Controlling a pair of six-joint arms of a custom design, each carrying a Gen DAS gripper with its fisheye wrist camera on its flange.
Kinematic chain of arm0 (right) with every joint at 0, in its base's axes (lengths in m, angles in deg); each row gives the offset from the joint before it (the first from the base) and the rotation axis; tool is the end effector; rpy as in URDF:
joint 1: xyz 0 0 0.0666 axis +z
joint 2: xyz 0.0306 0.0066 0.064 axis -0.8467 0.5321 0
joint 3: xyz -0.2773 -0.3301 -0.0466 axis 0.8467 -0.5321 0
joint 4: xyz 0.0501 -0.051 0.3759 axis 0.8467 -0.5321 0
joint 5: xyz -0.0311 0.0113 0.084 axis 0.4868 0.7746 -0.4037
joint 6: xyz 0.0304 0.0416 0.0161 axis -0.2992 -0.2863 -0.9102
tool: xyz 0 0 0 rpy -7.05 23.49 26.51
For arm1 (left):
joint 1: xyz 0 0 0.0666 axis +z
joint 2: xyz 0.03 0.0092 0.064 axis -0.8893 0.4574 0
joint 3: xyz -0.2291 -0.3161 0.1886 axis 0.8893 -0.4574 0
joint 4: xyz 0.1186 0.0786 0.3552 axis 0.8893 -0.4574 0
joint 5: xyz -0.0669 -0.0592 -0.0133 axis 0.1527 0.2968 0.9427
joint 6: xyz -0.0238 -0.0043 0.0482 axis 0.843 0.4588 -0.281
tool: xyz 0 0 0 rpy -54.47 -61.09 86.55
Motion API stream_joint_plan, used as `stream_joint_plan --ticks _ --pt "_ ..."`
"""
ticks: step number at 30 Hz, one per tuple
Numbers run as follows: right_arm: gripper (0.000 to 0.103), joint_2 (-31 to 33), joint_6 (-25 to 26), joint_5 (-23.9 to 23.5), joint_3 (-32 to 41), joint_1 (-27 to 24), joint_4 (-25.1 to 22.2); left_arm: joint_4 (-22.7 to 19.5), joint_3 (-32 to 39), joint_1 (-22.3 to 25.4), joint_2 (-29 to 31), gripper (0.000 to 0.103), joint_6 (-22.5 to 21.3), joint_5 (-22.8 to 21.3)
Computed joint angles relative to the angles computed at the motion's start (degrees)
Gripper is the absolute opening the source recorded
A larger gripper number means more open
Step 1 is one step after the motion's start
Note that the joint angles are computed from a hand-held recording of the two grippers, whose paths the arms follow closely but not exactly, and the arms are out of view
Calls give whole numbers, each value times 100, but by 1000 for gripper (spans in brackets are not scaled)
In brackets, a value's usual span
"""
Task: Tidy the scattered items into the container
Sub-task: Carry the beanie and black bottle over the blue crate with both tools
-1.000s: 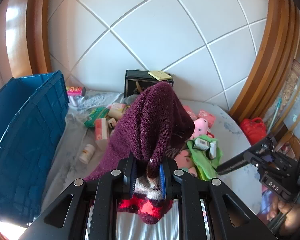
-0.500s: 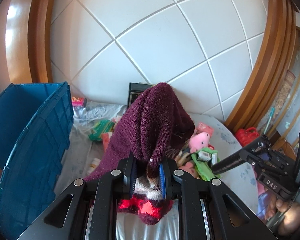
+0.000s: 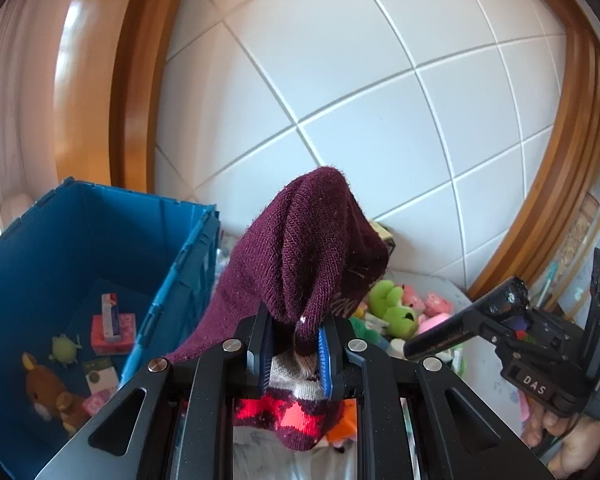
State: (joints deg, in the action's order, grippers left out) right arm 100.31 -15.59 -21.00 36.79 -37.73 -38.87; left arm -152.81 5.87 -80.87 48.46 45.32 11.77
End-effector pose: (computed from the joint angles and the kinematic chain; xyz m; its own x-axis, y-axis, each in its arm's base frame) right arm 0.4372 0.1697 0.6773 -0.4203 -0.3863 -0.8211 -0.6424 0.7658 -0.0315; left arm 0.3145 -0.0898 0.6605 -0.4678 -0.3671 -0.8040 -0.2775 0.9247 -0.2607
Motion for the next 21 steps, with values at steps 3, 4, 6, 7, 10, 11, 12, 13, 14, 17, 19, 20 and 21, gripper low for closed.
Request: stream_joint_plan --ticks 3,4,6,7,10,11,12,13,14,17,19,20,21 --pt "34 216 -58 108 367 429 -63 39 -128 472 -233 17 -173 242" --pt "34 296 -66 140 495 566 -81 40 -161 598 -296 17 -217 302" --pt "34 489 -106 140 803 801 -170 42 -229 965 -433 18 -346 485" --pt "34 602 -134 127 975 918 -231 28 -243 1149 -486 18 -406 581" --pt "34 939 -150 135 1468 1255 -385 2 -315 1760 -641 17 -616 889" --pt "34 1065 -160 139 1645 1363 -446 -7 -337 1958 -687 17 -680 984" --pt "34 1216 -170 115 1843 1441 -515 -13 -362 2172 -733 17 -750 1079" --pt "34 1349 -186 105 2033 1539 -589 -24 -381 2390 -772 17 -815 1179" --pt "34 1481 -189 118 2221 1636 -655 -28 -399 2571 -799 17 -872 1267" --pt "34 1956 -163 121 2922 1839 -904 -55 -450 3205 -884 17 -1088 1598" --pt "34 2238 -189 150 3365 1975 -1102 -71 -456 3620 -891 17 -1239 1816" --pt "34 2463 -204 153 3740 2029 -1287 -71 -463 3809 -891 17 -1303 1915" --pt "34 2685 -216 181 4107 2088 -1463 -52 -480 3938 -883 17 -1342 1968"
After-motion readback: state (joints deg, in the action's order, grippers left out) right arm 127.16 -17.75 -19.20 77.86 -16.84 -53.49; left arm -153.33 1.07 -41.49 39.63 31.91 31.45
